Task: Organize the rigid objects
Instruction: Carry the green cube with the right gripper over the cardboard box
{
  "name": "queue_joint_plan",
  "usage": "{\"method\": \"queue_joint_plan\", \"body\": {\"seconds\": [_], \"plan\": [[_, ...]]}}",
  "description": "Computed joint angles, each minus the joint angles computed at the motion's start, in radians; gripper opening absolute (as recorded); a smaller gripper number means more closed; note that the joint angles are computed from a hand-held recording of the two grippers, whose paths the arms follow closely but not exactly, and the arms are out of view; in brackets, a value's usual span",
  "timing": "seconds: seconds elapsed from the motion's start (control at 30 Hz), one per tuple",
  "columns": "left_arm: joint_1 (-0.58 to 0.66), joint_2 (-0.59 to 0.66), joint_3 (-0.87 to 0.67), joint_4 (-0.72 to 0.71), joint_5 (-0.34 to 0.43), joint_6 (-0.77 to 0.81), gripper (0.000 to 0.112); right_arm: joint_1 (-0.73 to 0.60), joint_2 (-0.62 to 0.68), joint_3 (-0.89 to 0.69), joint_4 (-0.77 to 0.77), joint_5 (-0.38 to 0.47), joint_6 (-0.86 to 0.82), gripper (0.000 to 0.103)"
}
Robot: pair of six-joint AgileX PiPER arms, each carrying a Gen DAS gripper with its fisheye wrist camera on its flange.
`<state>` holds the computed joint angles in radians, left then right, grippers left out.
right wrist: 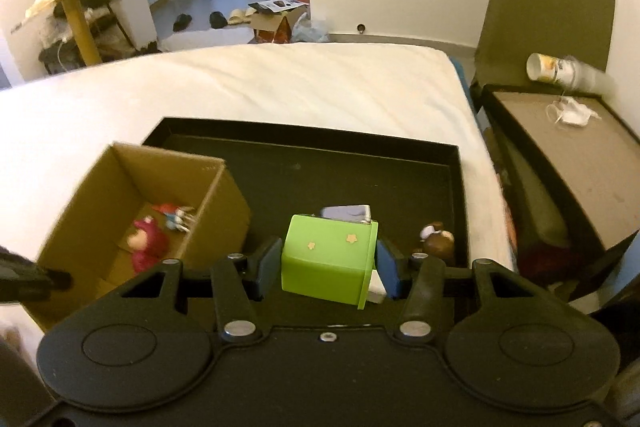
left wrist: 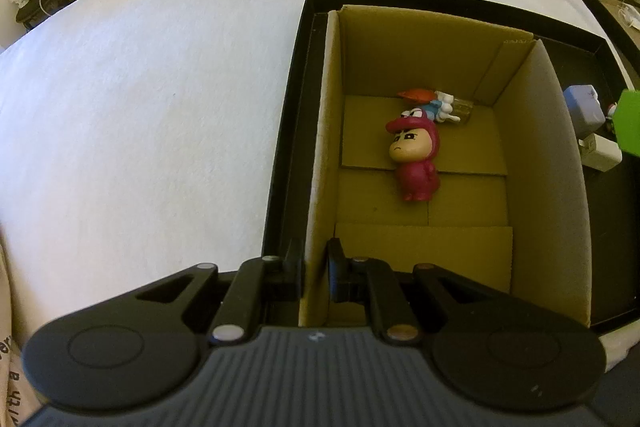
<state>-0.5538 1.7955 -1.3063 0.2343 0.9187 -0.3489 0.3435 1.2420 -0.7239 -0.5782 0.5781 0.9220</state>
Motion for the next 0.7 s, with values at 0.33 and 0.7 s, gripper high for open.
{"method": "queue_joint_plan", "body": {"seconds": [0.33, 0.7], "plan": [[0.001, -0.003, 0.005, -0.004, -0.009, 0.001, 0.011, 0.057, 0.046, -0.066, 0.007, 0.001, 0.011, 0.050], [0.022, -0.015, 0.021, -0.026, -0.024, 0.028, 0.011, 0.140, 0.128, -0.175, -0.004, 0.015, 0.017, 0.050]]}}
